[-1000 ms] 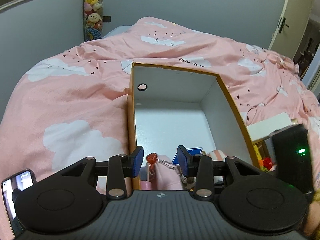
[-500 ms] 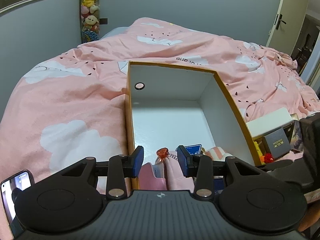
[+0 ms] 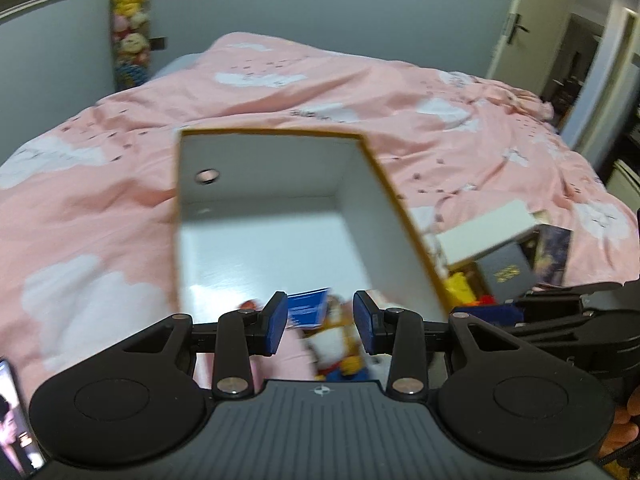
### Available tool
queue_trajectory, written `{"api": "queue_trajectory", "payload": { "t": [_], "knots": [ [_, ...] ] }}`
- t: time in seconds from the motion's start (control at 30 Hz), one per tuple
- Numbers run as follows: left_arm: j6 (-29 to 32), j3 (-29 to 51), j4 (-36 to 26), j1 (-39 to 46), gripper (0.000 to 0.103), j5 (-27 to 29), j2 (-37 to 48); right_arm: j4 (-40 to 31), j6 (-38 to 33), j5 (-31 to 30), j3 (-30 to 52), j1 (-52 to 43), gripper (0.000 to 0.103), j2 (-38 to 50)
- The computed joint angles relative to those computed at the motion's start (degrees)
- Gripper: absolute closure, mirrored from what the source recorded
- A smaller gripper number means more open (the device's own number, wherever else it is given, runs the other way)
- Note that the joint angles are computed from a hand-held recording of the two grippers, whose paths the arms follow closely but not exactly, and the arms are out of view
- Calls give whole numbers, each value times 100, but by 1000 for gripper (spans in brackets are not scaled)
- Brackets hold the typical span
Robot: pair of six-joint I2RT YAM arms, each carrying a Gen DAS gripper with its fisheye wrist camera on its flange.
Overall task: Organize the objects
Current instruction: 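Move both tools back to the boxes and picture card on the bed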
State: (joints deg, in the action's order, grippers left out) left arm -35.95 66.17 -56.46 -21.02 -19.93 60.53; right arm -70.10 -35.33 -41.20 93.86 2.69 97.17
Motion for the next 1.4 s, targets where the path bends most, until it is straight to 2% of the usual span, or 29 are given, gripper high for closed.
{"api": "queue_trajectory", "payload": {
  "t": [0.2, 0.33, 0.47, 0.6, 0.67, 0.77, 0.97, 1.07, 1.1, 1.17, 1.4],
  "knots": [
    [134, 227, 671, -333, 59, 458, 596, 444, 1, -69, 65, -864, 59, 7],
    [325, 442, 1183, -462, 59, 853, 1200, 972, 56, 210, -30, -1339, 59, 60],
    [212, 662, 1758, -373, 59, 1560, 1906, 1398, 126, 547, 39, -1702, 59, 284],
    [75, 1104, 2024, -478, 57, 1633, 2752, 1812, 200, 794, 208, -1998, 58, 578],
    [-25, 1353, 2164, -472, 52, 1730, 3193, 1918, 260, 854, 376, -2099, 58, 785],
    [-247, 1685, 2240, -421, 39, 1850, 3728, 2007, 441, 879, 723, -2166, 55, 1178],
    [-744, 2476, 2066, -299, 31, 1809, 4864, 1976, 509, 839, 1418, -2104, 52, 1973],
    [-1122, 2472, 2151, -159, 25, 2078, 5081, 1797, 524, 650, 1856, -2106, 48, 2421],
    [-1224, 2385, 2277, -113, 19, 2160, 5084, 1778, 531, 583, 1936, -2105, 48, 2511],
    [-1404, 2123, 2631, -31, 15, 2337, 5026, 1659, 537, 396, 2221, -2120, 43, 2784],
    [-1872, 1646, 3682, 153, 11, 3092, 5095, 1629, 721, -19, 2708, -2136, 41, 3381]
  ]
}}
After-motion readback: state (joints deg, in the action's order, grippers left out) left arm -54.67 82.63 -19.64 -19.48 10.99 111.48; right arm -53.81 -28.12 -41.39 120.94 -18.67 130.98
